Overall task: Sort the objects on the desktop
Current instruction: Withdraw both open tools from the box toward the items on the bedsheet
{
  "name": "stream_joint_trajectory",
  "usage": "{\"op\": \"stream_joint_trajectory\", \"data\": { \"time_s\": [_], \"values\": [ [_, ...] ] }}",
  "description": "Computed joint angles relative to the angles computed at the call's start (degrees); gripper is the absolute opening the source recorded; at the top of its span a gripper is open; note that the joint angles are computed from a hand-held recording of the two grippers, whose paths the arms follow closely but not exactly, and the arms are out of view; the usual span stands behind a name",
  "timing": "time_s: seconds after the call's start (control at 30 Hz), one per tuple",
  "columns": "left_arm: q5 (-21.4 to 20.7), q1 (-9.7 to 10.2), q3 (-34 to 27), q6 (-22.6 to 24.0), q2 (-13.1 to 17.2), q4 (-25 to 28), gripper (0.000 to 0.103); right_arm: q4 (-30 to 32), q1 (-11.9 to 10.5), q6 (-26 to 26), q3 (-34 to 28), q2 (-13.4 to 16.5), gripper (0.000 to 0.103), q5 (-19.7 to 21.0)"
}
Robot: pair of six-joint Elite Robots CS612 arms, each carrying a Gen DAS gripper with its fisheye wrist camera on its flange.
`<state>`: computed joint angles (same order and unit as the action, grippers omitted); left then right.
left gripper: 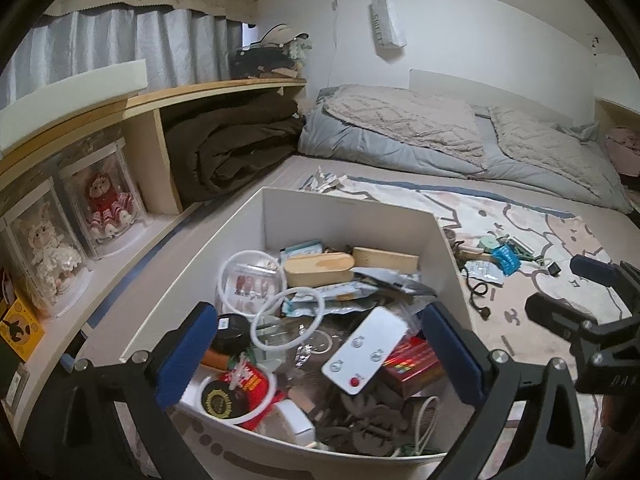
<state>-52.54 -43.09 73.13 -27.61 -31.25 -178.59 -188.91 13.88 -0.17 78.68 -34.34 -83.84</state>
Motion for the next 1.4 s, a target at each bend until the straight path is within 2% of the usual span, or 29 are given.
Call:
{"op": "stream_joint_trajectory", "data": {
  "time_s": [0.17,0.33,0.8,1.0,1.13,1.4],
  "values": [
    [-0.5,-0.49,-1.5,2.0,0.8,-1.8,0.103,-2.2,-0.9,0.9,1.8,-0.9,0.103,-1.7],
    [-1.2,-0.98,-3.8,3.7,1.9,-2.9,0.103,-3.6,-2.5,3.2,3.6,-1.8,0.103,-1.7],
    [-4.9,-1.93,-11.6,6.8,5.6,-2.2,0.103,-7.3,-5.2,5.2,7.5,-3.5,0.103,-6.4],
    [-6.2,-2.32,-15.2,8.5,7.5,-1.3,0.103,-7.6,-6.4,5.7,8.0,-3.6,0.103,-6.3],
    [-7.4,-2.44,-17.6,9.4,8.7,-0.7,0.103,-8.4,-7.5,7.5,8.8,-3.9,0.103,-4.5],
    [-10.2,-2.78,-21.5,10.0,10.9,0.5,0.103,-8.9,-8.4,7.4,8.9,-3.8,0.103,-5.6]
  ]
}}
